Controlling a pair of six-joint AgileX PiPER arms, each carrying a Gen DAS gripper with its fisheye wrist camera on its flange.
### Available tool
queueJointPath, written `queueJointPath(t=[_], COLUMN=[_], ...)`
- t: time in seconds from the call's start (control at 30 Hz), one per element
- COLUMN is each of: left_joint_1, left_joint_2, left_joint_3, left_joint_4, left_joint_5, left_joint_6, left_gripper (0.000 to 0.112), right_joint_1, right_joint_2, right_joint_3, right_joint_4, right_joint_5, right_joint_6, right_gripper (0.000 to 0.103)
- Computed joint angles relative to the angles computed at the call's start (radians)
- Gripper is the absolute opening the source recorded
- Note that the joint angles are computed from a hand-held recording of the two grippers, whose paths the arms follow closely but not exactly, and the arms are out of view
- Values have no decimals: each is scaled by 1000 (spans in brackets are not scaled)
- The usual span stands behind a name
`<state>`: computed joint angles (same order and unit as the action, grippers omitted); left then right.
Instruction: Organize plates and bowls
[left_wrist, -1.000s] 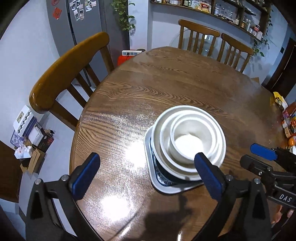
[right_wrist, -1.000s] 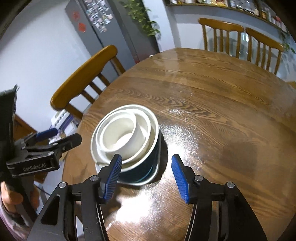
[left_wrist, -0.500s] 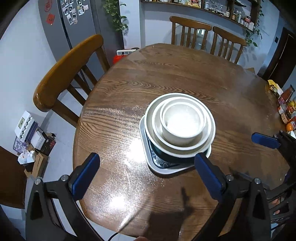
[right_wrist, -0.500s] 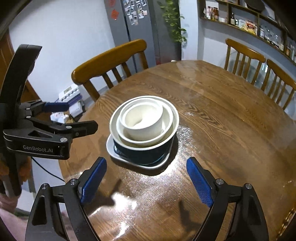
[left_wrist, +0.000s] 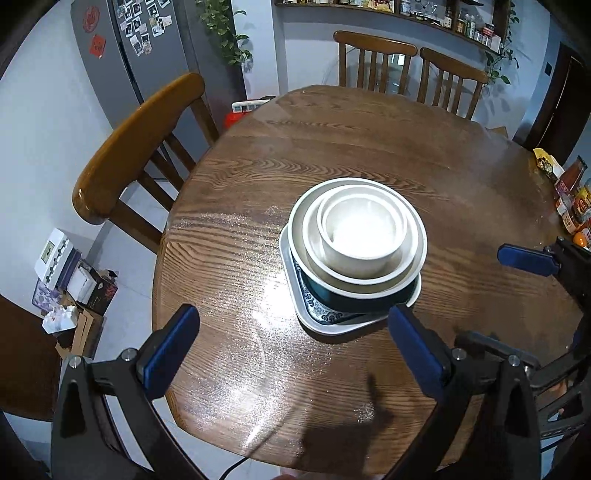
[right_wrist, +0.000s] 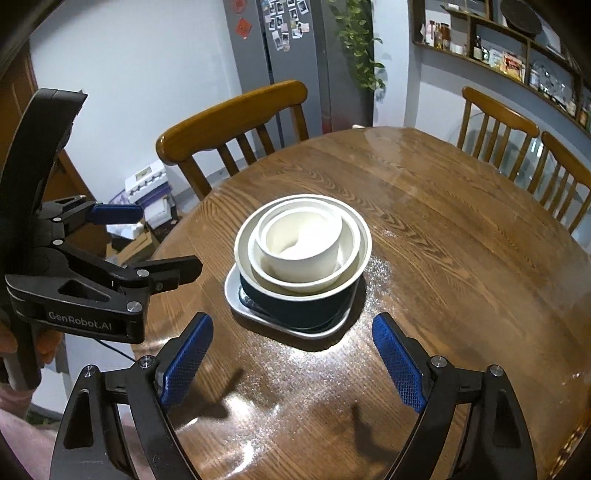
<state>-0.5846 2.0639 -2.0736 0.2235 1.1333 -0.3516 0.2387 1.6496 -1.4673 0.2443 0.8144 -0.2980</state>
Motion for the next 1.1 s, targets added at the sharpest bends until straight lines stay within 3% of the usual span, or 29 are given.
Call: queueJointPath(t=[1.1], left_joint_1=[6], left_joint_2=[18], left_joint_3=[-26], left_joint_4=[-28], left_joint_5=[7], left_joint_6=[30], left_gripper=[102], right_joint_1=[15], right_joint_2=[54], right_joint_3=[-72], right_joint_4=[-12], right_joint_5=[40], right_joint_6=[-6], right_gripper=[88])
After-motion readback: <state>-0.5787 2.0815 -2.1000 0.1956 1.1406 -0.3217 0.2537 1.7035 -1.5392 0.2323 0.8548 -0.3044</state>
